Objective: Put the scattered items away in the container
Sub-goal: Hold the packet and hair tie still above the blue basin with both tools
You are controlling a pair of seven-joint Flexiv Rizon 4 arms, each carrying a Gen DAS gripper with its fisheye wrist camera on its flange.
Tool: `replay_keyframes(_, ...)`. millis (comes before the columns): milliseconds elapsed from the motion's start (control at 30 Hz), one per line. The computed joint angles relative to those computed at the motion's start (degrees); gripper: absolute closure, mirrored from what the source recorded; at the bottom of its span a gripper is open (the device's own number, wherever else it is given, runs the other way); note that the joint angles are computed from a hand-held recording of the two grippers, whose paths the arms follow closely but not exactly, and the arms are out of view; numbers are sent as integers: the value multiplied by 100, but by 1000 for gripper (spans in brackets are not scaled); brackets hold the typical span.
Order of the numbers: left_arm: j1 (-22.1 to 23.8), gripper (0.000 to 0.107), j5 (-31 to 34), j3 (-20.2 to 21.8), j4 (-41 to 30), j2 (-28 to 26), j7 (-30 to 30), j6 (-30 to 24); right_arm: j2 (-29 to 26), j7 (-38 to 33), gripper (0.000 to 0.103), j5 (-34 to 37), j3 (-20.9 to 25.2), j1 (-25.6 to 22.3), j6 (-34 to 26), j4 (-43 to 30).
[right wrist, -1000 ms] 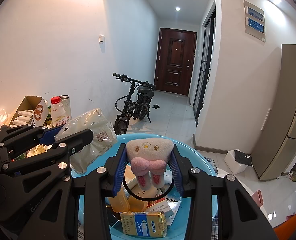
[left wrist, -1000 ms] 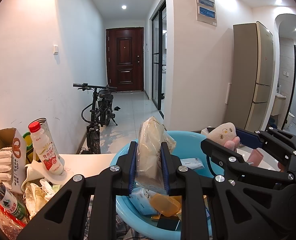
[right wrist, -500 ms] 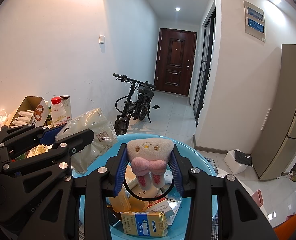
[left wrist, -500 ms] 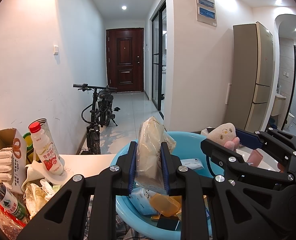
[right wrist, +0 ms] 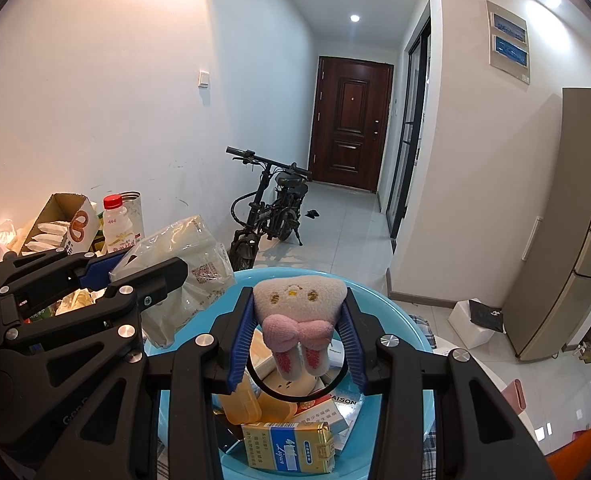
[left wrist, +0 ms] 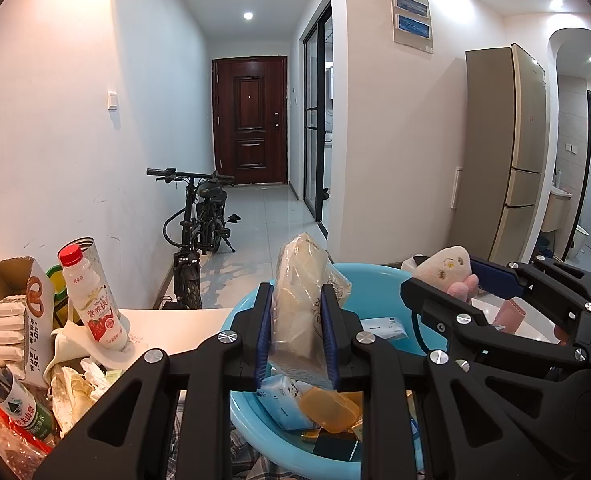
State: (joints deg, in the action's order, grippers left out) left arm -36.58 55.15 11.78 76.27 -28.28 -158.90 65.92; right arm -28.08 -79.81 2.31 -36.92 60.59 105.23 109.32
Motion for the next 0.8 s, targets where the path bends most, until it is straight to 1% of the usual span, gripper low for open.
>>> replay_keyframes(200, 19, 87, -45, -32, -4, 1, 47, -28, 12, 1, 59, -6, -6, 3, -10, 10)
replay_keyframes(367, 20, 87, -94, -35, -21, -11, 80, -23, 21, -2, 59, 1, -112, 97, -19, 58)
replay_keyframes(800, -3, 87, -70, -28, -29, -11, 58, -57, 14, 24, 59, -10, -127, 114, -29, 51)
